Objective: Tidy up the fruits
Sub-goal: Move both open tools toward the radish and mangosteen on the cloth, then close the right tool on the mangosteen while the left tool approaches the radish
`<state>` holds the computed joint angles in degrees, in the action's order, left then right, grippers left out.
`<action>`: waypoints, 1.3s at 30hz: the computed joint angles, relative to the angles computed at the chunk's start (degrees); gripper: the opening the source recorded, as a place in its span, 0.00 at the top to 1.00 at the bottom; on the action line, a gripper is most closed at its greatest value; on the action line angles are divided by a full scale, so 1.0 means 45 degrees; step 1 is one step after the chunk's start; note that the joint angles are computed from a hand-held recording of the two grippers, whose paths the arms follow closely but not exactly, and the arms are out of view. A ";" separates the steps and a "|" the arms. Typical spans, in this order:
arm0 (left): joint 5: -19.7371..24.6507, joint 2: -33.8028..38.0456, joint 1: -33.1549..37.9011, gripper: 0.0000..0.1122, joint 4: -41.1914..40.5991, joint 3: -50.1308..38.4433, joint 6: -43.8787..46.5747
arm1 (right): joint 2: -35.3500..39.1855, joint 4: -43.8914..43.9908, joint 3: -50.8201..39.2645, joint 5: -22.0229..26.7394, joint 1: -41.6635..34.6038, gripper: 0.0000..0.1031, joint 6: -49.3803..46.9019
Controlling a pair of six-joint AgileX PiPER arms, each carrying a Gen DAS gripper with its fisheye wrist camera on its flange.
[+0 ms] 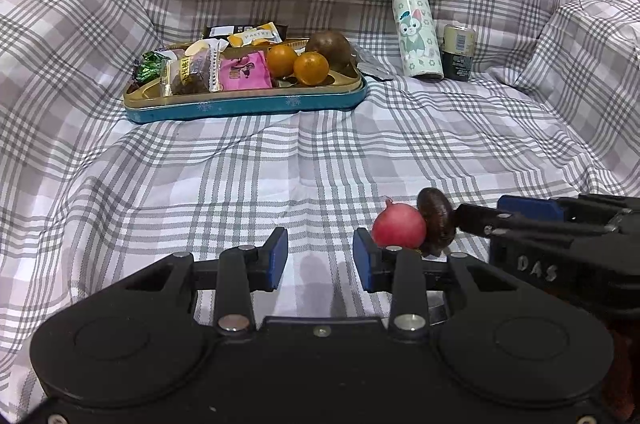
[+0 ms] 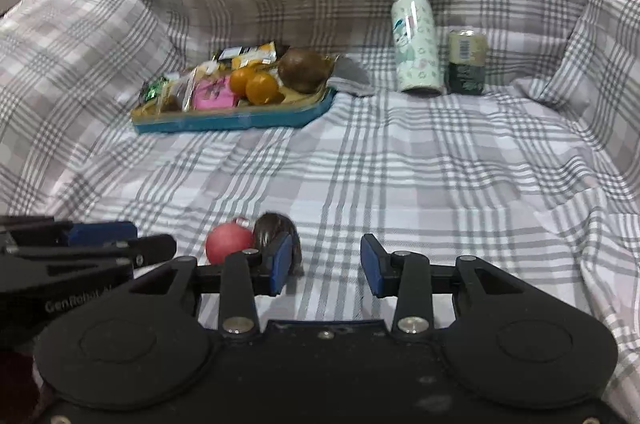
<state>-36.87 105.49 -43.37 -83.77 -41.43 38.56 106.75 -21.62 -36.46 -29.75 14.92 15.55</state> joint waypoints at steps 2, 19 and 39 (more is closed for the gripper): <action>-0.0038 -0.0003 -0.0035 0.61 -0.0020 -0.0025 0.0045 | 0.0030 0.0621 0.0114 -0.0226 0.0236 0.60 -0.0661; -0.0250 -0.0290 0.0210 0.61 -0.0363 0.0231 -0.0600 | 0.0136 -0.2092 -0.0590 0.0248 0.0377 0.60 0.1686; -0.0480 -0.0709 0.0947 0.62 -0.0816 0.0816 -0.1995 | 0.0484 -0.6276 -0.1252 -0.0589 -0.0128 0.59 0.5645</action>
<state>-39.03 102.30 -39.11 -87.44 -37.76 29.58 108.92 -49.87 -42.09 -32.40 14.34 40.96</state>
